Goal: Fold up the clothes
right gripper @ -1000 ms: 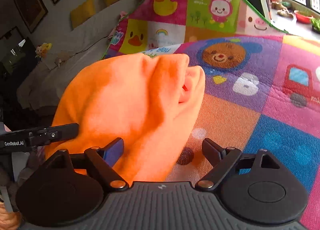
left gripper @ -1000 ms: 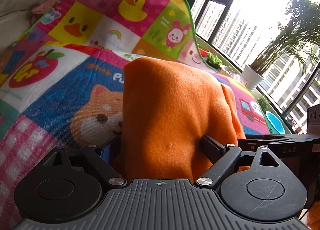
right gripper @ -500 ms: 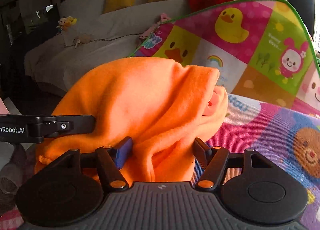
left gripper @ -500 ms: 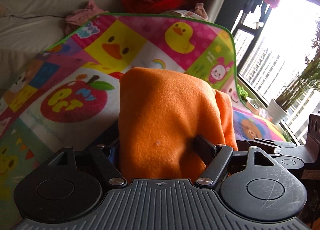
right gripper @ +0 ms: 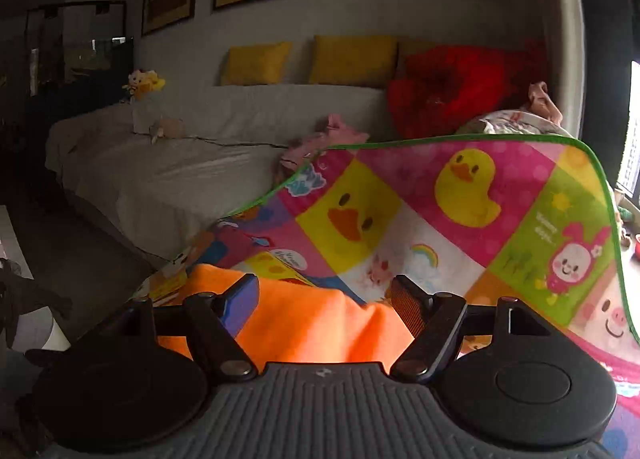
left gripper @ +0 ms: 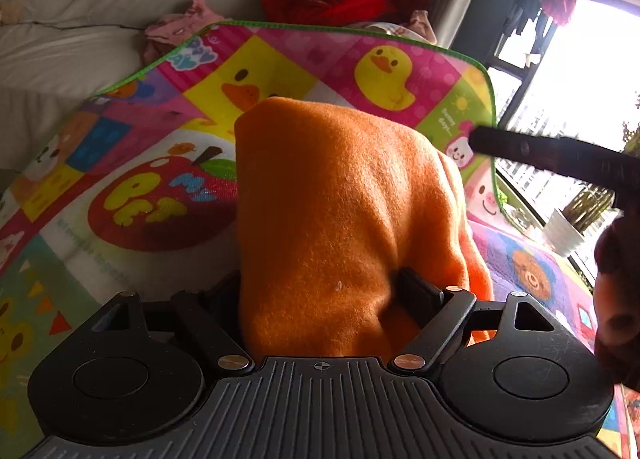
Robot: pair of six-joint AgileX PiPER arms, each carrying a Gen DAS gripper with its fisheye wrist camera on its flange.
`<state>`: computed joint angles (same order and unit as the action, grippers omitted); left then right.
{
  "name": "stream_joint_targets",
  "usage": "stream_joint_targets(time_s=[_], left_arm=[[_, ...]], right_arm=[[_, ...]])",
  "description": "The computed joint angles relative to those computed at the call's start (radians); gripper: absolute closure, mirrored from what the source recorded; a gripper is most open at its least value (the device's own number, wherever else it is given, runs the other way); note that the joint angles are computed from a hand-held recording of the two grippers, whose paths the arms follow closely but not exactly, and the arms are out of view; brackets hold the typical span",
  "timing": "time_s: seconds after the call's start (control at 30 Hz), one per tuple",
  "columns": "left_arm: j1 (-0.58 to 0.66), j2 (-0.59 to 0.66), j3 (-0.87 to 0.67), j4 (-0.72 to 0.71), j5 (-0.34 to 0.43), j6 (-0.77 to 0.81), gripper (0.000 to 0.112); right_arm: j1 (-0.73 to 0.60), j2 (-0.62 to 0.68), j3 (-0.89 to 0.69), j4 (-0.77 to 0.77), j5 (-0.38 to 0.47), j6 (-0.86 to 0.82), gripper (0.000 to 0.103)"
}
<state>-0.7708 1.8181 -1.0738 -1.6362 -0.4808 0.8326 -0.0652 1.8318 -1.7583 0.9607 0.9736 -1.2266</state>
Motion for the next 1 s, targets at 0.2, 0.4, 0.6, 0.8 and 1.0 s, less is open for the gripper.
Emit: stream_joint_targets(time_s=[0.2, 0.4, 0.6, 0.8, 1.0], left_arm=[[-0.001, -0.011, 0.028, 0.047, -0.005, -0.06, 0.024], [0.006, -0.037, 0.058, 0.104, 0.019, -0.125, 0.024], [-0.019, -0.085, 0.116, 0.216, -0.034, -0.266, 0.021], [-0.017, -0.057, 0.079, 0.109, -0.032, -0.134, 0.02], [-0.009, -0.034, 0.058, 0.059, -0.018, -0.068, 0.019]], right_arm=[[0.172, 0.091, -0.011, -0.275, -0.194, 0.094, 0.023], [0.16, 0.053, 0.039, -0.27, -0.215, 0.062, 0.023], [0.106, 0.026, 0.054, -0.257, -0.195, 0.049, 0.023], [-0.054, -0.116, 0.203, -0.078, -0.043, -0.127, 0.023], [-0.116, -0.181, 0.409, -0.093, -0.053, -0.292, 0.019]])
